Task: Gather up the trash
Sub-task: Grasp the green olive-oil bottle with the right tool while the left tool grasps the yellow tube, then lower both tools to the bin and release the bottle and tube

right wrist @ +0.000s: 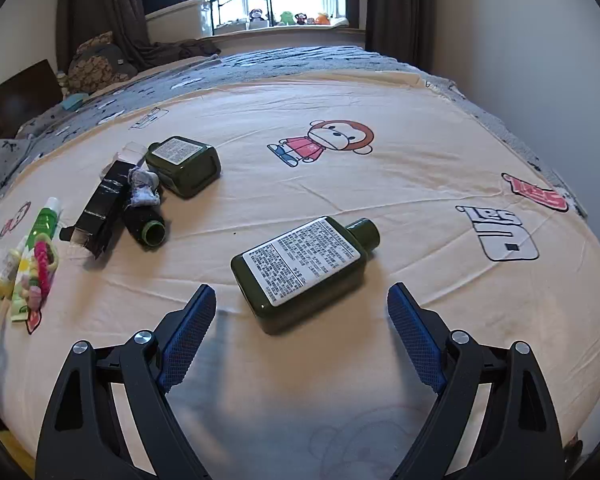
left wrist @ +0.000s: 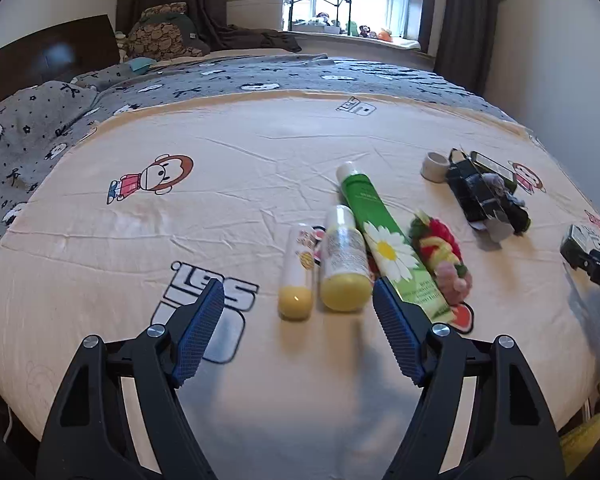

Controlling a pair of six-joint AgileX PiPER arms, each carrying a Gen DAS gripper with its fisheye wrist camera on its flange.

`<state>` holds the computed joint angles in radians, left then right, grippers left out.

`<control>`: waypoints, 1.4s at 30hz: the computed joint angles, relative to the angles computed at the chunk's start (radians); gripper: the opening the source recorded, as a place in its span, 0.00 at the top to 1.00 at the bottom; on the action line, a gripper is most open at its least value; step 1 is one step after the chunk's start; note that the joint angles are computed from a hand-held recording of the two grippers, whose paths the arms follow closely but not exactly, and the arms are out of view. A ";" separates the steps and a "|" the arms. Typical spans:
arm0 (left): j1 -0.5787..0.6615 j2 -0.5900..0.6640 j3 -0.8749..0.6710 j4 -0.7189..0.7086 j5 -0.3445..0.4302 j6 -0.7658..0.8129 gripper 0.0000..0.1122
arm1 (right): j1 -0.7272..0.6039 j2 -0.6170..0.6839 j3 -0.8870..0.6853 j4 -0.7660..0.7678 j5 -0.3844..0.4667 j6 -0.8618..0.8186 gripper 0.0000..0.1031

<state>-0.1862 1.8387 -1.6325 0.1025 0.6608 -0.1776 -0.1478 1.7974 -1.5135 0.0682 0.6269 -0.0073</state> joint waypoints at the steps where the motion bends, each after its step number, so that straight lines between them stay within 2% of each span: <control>1: 0.005 0.011 -0.013 -0.007 0.005 0.010 0.36 | 0.000 0.006 -0.005 0.001 0.000 0.001 0.14; 3: 0.018 0.042 -0.056 -0.030 0.022 0.033 0.37 | 0.000 0.022 -0.021 0.002 0.002 0.004 0.14; 9: 0.059 0.110 -0.165 -0.091 0.073 0.082 0.52 | 0.000 0.042 -0.038 0.010 0.001 0.003 0.14; 11: 0.056 0.143 -0.202 -0.086 0.113 0.122 0.56 | 0.000 0.049 -0.047 0.011 0.003 0.007 0.14; 13: 0.048 0.155 -0.201 -0.093 0.112 0.162 0.55 | -0.001 0.060 -0.061 0.013 0.006 0.009 0.14; 20: 0.006 0.227 -0.272 -0.019 0.140 0.125 0.66 | 0.010 0.106 -0.129 -0.024 0.043 0.048 0.15; 22: 0.010 0.244 -0.307 -0.038 0.164 0.131 0.75 | 0.014 0.116 -0.145 -0.052 0.055 0.070 0.20; 23: 0.010 0.251 -0.322 -0.041 0.175 0.133 0.78 | 0.015 0.119 -0.149 -0.061 0.057 0.076 0.28; 24: 0.009 0.254 -0.332 -0.046 0.184 0.136 0.83 | 0.017 0.115 -0.145 -0.064 0.056 0.077 0.31; 26: 0.007 0.254 -0.336 -0.043 0.192 0.129 0.84 | 0.025 0.106 -0.131 -0.089 0.053 0.084 0.31; 29: 0.011 0.219 -0.283 -0.061 0.172 0.141 0.84 | 0.032 0.071 -0.085 -0.105 0.044 0.069 0.31; 33: 0.010 0.122 -0.137 -0.060 0.110 0.140 0.84 | 0.029 0.006 -0.010 -0.054 0.033 0.002 0.31; 40: -0.041 -0.138 0.171 -0.038 -0.030 0.103 0.84 | 0.031 -0.238 0.229 0.121 -0.040 -0.197 0.31; 42: -0.071 -0.220 0.260 -0.023 -0.066 0.074 0.84 | 0.047 -0.317 0.294 0.128 -0.057 -0.216 0.31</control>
